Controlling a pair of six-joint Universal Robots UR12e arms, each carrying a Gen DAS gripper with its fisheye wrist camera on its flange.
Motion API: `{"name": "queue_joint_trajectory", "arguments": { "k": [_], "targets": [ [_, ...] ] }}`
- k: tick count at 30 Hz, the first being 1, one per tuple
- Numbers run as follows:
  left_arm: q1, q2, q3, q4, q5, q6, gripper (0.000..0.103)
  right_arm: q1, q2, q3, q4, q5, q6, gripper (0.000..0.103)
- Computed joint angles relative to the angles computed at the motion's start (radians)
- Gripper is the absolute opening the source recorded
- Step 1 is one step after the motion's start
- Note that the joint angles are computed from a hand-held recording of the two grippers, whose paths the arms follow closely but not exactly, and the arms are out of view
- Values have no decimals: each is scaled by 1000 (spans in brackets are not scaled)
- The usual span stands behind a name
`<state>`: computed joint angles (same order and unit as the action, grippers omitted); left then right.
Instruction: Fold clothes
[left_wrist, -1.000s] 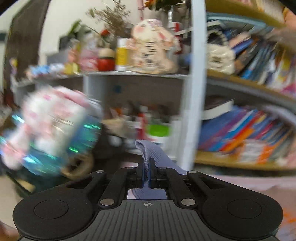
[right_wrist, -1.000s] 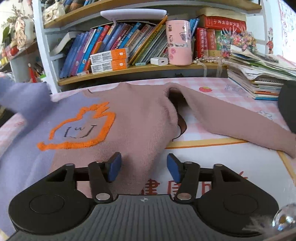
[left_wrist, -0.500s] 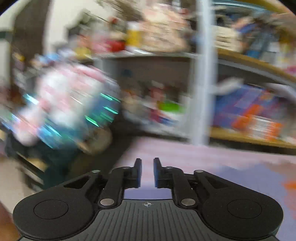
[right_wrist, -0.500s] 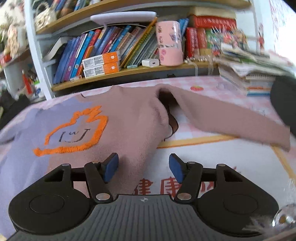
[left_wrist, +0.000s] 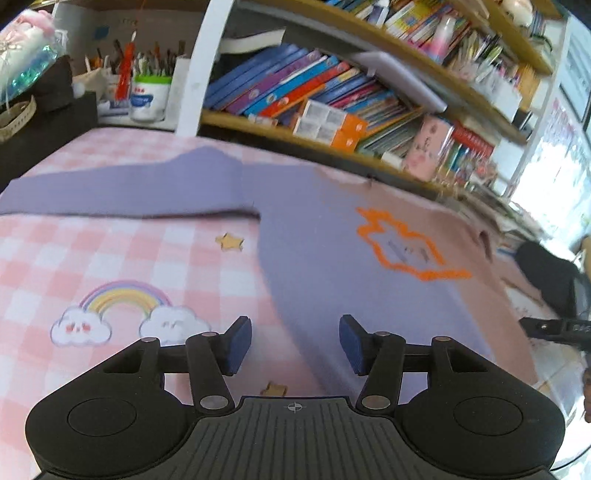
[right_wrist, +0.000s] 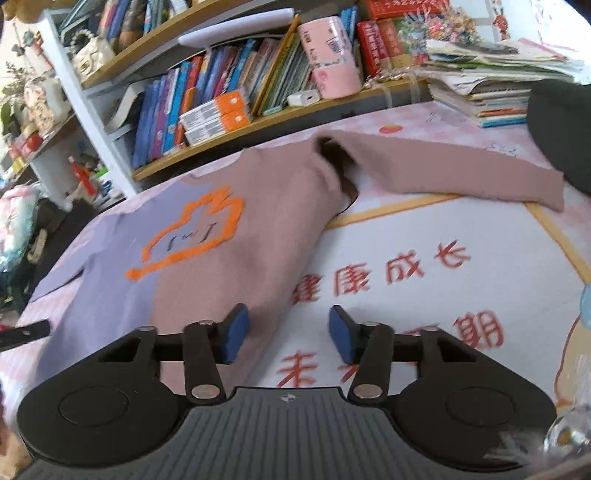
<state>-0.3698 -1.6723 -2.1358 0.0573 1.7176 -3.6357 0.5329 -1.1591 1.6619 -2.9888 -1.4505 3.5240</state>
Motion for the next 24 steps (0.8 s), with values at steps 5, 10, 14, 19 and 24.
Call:
{"name": "queue_joint_trajectory", "arguments": {
  "k": [5,10,14,19,24],
  "targets": [
    [-7,-4,3,-2,15,-14,53,13,6,-9,10,5,-39,15],
    [-40,-12,35,44,87,64,52,17,9,-11,-64,-5,-51,11],
    [-69,-36,98,53,-33,257,59,15,23,-32,-107,36,-56,11],
    [-143,-110,195,50,-118,545,75,7,46,-62,-135,106,-36,11],
    [-211,-166,252,19,-83,757,79,-5,65,-79,-159,164,6,11]
  ]
}}
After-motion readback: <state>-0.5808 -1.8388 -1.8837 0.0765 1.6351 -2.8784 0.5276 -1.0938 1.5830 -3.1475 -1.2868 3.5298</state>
